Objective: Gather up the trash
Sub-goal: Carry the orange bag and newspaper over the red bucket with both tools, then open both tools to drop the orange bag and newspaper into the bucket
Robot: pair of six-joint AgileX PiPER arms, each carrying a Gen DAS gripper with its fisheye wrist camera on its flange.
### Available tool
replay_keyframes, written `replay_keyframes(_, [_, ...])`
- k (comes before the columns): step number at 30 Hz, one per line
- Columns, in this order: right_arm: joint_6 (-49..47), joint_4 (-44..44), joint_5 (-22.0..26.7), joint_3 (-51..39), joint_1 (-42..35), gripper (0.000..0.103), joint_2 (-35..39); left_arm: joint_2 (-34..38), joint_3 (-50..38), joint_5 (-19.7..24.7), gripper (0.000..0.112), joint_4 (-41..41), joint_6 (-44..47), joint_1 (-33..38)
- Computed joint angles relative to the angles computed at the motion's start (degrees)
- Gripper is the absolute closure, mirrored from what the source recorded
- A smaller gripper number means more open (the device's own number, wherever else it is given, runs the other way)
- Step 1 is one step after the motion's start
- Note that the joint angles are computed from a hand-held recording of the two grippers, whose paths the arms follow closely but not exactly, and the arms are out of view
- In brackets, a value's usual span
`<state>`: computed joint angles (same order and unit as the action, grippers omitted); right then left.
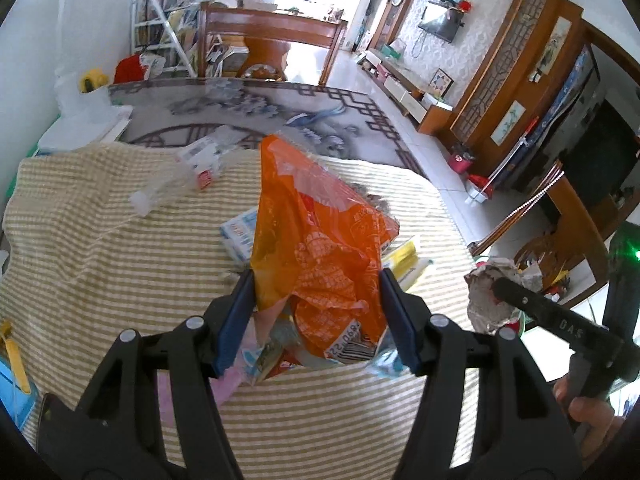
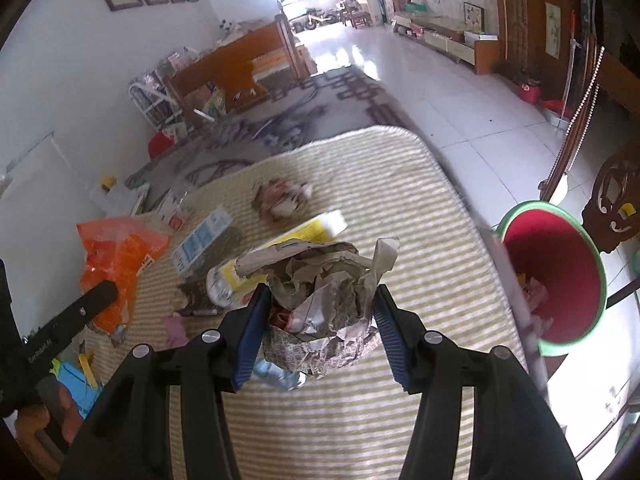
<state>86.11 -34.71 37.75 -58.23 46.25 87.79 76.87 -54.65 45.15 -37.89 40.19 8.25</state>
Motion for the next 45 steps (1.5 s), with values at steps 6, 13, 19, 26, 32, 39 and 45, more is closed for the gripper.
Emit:
replay_keyframes(6, [-7.52,2.39,-2.24,3.16,-6.16,0.051,-5.01,-1.01,-1.05,-5.26,0.053,6.24,-10.07,-9.95])
replay_keyframes(13, [-15.90,6.39,-4.40,7.90,-13.02,0.050,-11.51,-0.25,-3.01,-9.01,0.053,15.15,-23.35,-20.86])
replay_keyframes(19, [-24.85,12.32,-5.69,13.48,-20.76,0.050,-17.87,2.23,-5.92,-11.19,0.053,22.64,-34.29,-30.77])
replay_keyframes(26, [-39.74,21.86,-4.72,19.70,-34.81,0.049,-25.68,8.44,-11.34,-12.61,0.053,25.52,-40.66,-41.95])
replay_keyframes(32, [-60.66,35.84,-4.18,24.26,-52.13,0.049,-30.66,17.24,-18.47,-11.94,0.053,24.52,-40.41,-50.13])
replay_keyframes(39, [-84.46,51.79,-1.31,25.68,-69.77,0.049,-31.17,28.85,-28.48,-8.52,0.053,22.11,-38.38,-56.65])
replay_keyframes(45, [-95.85,58.53,-0.63,25.24,-77.34,0.045,-28.67,33.76,-33.42,-6.87,0.031,23.20,-39.66,-59.35])
